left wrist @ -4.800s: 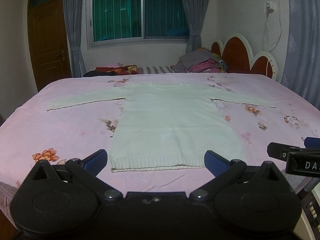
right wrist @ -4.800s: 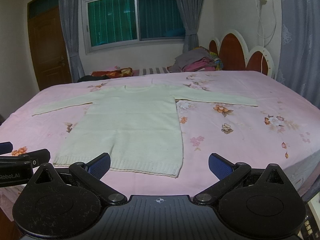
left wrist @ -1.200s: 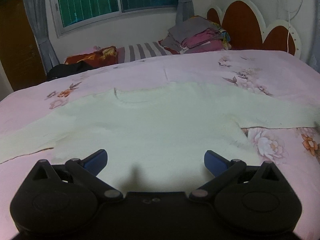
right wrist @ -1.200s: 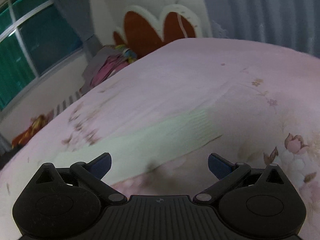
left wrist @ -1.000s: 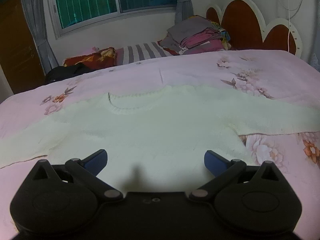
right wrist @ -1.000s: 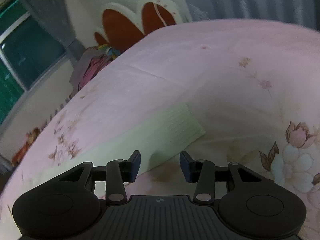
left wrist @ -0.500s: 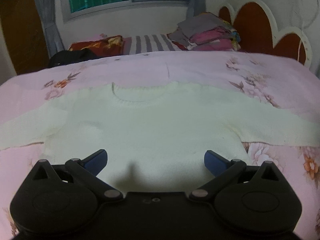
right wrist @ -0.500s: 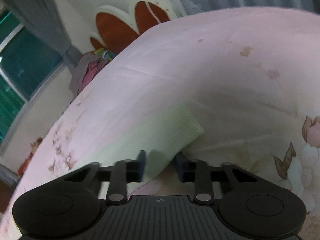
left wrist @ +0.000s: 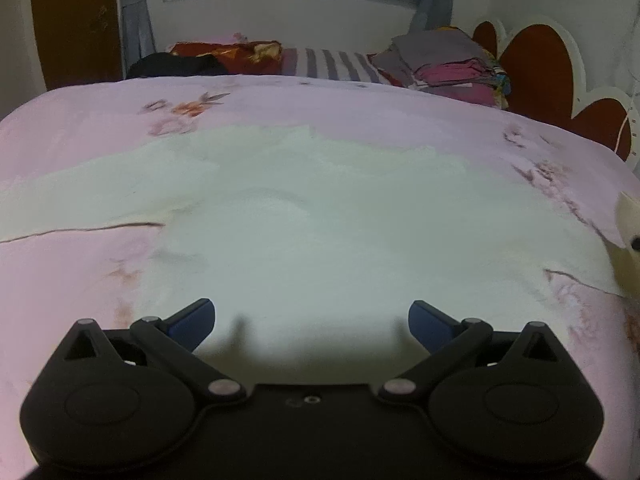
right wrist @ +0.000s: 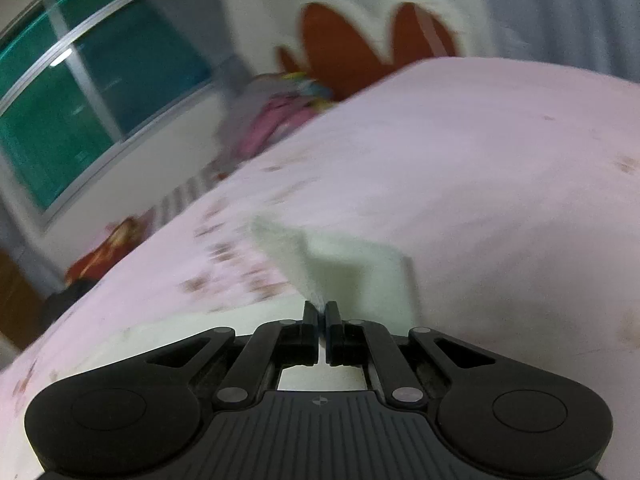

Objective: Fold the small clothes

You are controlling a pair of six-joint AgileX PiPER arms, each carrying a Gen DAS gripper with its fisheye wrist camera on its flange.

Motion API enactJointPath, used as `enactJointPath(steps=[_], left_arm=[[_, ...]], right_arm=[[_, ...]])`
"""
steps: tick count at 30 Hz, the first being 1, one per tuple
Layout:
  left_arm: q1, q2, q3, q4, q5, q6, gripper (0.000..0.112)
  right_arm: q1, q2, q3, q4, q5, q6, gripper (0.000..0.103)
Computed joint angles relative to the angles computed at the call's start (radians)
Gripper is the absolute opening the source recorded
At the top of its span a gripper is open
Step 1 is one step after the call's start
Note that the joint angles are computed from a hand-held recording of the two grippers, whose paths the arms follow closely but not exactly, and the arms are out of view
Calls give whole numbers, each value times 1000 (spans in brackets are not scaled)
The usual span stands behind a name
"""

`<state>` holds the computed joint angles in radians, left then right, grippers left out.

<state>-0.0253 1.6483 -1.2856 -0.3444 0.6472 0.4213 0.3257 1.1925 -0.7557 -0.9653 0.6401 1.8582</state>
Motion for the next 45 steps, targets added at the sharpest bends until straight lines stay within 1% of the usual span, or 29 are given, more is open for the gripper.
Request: enactJointPath(steps=[3,5,6,8,10,12,16,19,21,22,23,24,25,26,27,28,29,30,31,32,33,36,37,38,39,41,42,43,45], left_arm=[[76,17,-7,-76,11,115,103],[138,42,-31,-131,47,202,103],[160,46,-34,-140,51,226,102],[216,50,-37,-185,60,302,102],[275,63,-57,-238,91,363,102],[330,84,-91,-287,145,405,102],[397,131,-166,-300,223,419,102],[414,144,-193,-286,218,418,102],[413,152,-207,-279,210,420,102],[413,158,-218,-279,215,421,102],[411,164,-228,-289,223,423,102],[407,172,-239,-307,233,426,102],[404,183,-252,-326,241,431,99],[396,193,-265,-349,253,435,97],[382,206,-280,-374,269,436,91],[363,221,-293,-405,282,440,85],[348,239,-306,-428,294,443,82],[318,262,-329,-433,306,423,78],[290,283,-348,-440,316,405,76],[264,306,-362,-463,325,398,75],[234,331,-383,-473,328,380,73],[149,428,-490,-479,355,293,58],[130,470,-550,-463,398,249,55],[106,504,-588,-454,406,211,52],[89,524,-609,-447,407,179,46],[61,569,-660,-444,419,126,31],[49,597,-697,-435,433,104,12],[39,617,-724,-421,437,92,2],[35,622,-727,-430,410,109,3]], right_arm=[[127,133,-138,-22,43,4,2],[192,226,-236,-16,57,-15,2],[227,278,-293,-10,68,-35,2],[278,382,-410,7,81,-94,2],[320,496,-543,38,88,-177,2],[354,621,-699,79,106,-283,2],[403,865,-1017,182,139,-480,2],[410,1021,-1231,286,153,-627,2],[413,1108,-1342,341,170,-674,3],[423,1140,-1382,335,194,-669,3],[438,1157,-1396,297,204,-650,16],[441,1147,-1371,278,190,-644,32],[451,1131,-1340,252,175,-623,68],[468,1106,-1291,187,172,-561,80],[482,1072,-1229,125,166,-505,80],[483,1038,-1172,104,154,-470,79],[475,994,-1102,101,122,-425,61],[461,941,-1013,105,68,-370,47],[456,895,-944,124,44,-330,27],[448,856,-879,128,34,-284,23],[444,817,-812,113,30,-234,23],[438,709,-640,40,31,-100,23],[433,680,-599,32,35,-80,23],[429,655,-561,19,38,-51,23],[426,626,-514,0,39,-12,23],[395,592,-449,-23,11,45,23],[387,554,-403,-35,-3,70,23],[374,549,-388,-46,-17,87,23],[360,542,-377,-57,-29,99,23]])
